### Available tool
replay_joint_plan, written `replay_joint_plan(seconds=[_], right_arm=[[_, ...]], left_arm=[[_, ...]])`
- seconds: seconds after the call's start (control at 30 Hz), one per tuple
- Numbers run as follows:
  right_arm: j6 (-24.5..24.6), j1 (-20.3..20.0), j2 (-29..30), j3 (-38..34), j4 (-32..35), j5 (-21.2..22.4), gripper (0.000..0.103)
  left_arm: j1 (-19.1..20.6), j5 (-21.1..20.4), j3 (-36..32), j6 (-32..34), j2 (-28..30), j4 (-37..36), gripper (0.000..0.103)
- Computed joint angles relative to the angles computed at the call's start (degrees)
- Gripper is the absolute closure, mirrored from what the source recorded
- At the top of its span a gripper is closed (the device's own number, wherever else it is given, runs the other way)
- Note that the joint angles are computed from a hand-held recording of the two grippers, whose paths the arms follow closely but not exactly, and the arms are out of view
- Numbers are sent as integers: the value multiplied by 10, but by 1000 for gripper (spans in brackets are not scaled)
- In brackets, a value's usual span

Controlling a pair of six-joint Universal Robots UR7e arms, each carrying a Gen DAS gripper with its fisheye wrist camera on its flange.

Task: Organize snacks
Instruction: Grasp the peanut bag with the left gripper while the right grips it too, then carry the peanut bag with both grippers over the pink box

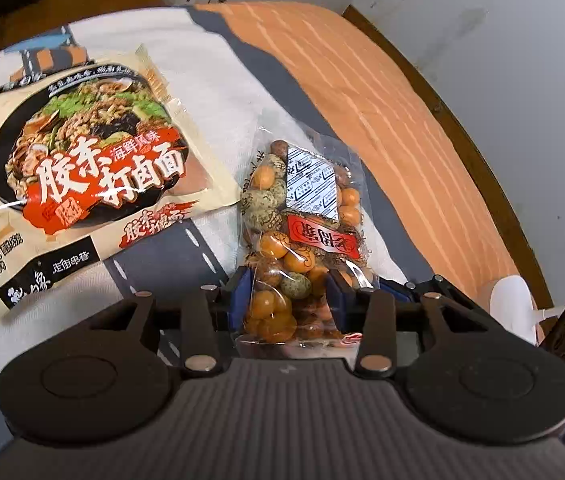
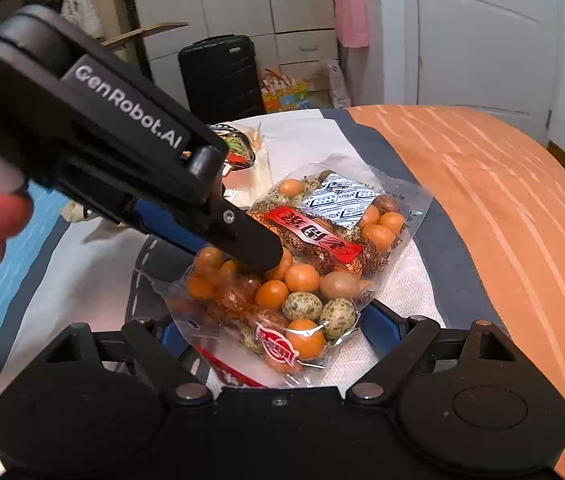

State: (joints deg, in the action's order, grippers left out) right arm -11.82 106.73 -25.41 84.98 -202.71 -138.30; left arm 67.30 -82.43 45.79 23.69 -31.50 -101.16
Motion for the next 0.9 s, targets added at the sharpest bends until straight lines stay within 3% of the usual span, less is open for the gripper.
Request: replay_joint_plan(seconds=[0.2,0.37,0.47,0.57,0.7,0.9], right_arm=[[-15,-2,-3,8,-13,11,17],[-24,-5,1,4,-16,14,14],[-31,4,11,-10,-12,-9,17],[-1,11,1,0,9,-4,18],[2,26,-6,8,31,-11,18],[57,47,-30,27,86,5,19]], left_arm=[[-7,7,90,15,-41,-79,57],[-14,20,125,22,-50,-109,54],[-15,21,135,18,-58,-114,54],[-19,32,169,44,-82,-135,54],[-18,26,190,36,-112,-132,54],[-21,37,223,32,-156,-131,54]])
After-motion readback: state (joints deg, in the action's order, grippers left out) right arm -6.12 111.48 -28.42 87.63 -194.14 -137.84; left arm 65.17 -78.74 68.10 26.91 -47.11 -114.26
